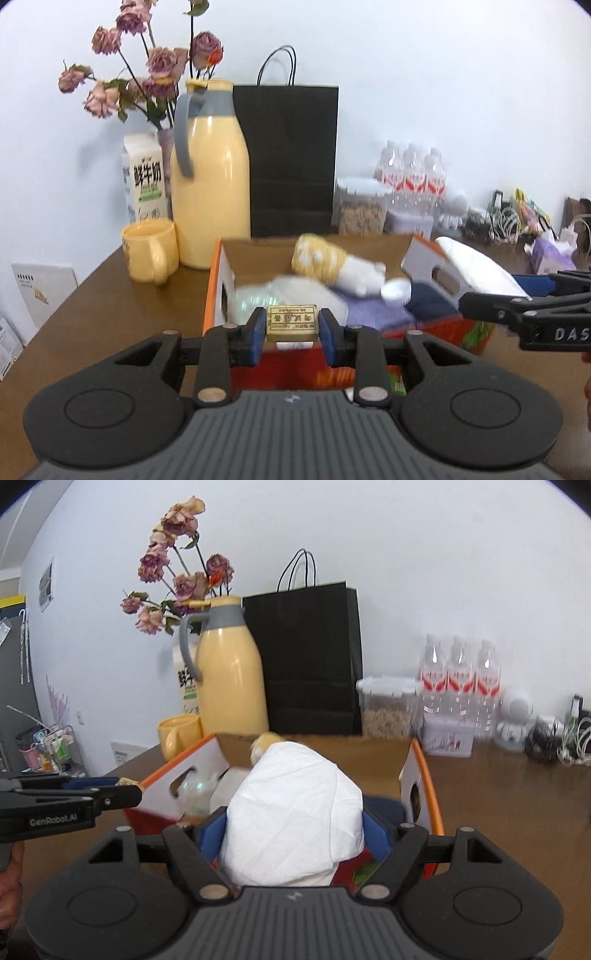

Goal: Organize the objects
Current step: 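Lift and carry the face mask and beige block in both tools over the box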

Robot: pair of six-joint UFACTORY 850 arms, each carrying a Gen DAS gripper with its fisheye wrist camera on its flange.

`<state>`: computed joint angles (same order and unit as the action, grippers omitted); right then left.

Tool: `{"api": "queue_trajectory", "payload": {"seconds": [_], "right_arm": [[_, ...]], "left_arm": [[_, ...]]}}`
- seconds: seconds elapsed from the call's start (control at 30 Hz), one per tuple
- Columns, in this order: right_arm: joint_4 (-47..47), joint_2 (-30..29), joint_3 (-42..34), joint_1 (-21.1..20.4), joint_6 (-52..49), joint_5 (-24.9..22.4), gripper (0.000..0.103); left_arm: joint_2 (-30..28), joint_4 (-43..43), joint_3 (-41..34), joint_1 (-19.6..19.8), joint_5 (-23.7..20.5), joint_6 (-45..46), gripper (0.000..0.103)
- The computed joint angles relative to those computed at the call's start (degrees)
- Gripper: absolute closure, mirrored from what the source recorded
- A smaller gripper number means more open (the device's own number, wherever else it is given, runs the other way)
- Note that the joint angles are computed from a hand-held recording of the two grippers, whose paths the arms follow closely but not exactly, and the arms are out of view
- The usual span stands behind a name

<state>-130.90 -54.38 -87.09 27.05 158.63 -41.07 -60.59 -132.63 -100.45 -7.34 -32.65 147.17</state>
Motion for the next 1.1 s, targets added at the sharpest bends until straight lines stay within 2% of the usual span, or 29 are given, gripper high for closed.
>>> {"api": "queue_trajectory", "payload": {"seconds": [0.2,0.3,0.57,0.63,0.73,0.83,0.93,0.97,1.03,1.1], "right_arm": [[0.9,-2.1,-5.2,-1.6,-3.4,0.8,0.029],[1.7,-3.8,-8.2,-2.4,-4.9,1.4,0.029],[8.8,-11.3,-18.6,-4.6,-11.8,3.4,0.029],[10.4,-12.7,-20.1,-5.2,-12.9,5.5,0.029],[12.3,-14.1,-22.0,-5.6,-14.7,7.9,0.029],[12.8,-14.4,-22.2,-5.6,-15.2,8.2,0.029],[12.5,-14.1,-21.4,-5.4,-14.8,7.6,0.027],[12.4,-14.1,-21.3,-5.4,-14.7,7.4,0.024],[13.2,-14.2,-21.4,-5.3,-15.5,7.3,0.021],[13.3,-14.0,-21.1,-5.3,-15.7,7.4,0.018]], "left_arm": [[-1.7,0.1,-4.9,-1.3,1.0,-3.0,0.072],[-3.9,0.3,-9.1,-2.0,3.1,-4.8,0.072],[-15.3,2.1,-28.3,-4.0,14.9,-12.7,0.072],[-18.1,10.2,-33.0,-4.0,17.8,-20.8,0.072],[-20.0,15.1,-35.4,-4.1,19.1,-24.7,0.072],[-20.6,17.7,-35.8,-4.2,19.2,-26.4,0.072],[-20.1,13.6,-34.6,-4.3,19.0,-21.7,0.072],[-19.7,11.6,-33.8,-4.3,18.8,-19.7,0.07],[-19.0,6.7,-32.6,-4.3,18.5,-14.8,0.058],[-17.8,-2.2,-30.0,-4.4,17.0,-5.6,0.04]]}}
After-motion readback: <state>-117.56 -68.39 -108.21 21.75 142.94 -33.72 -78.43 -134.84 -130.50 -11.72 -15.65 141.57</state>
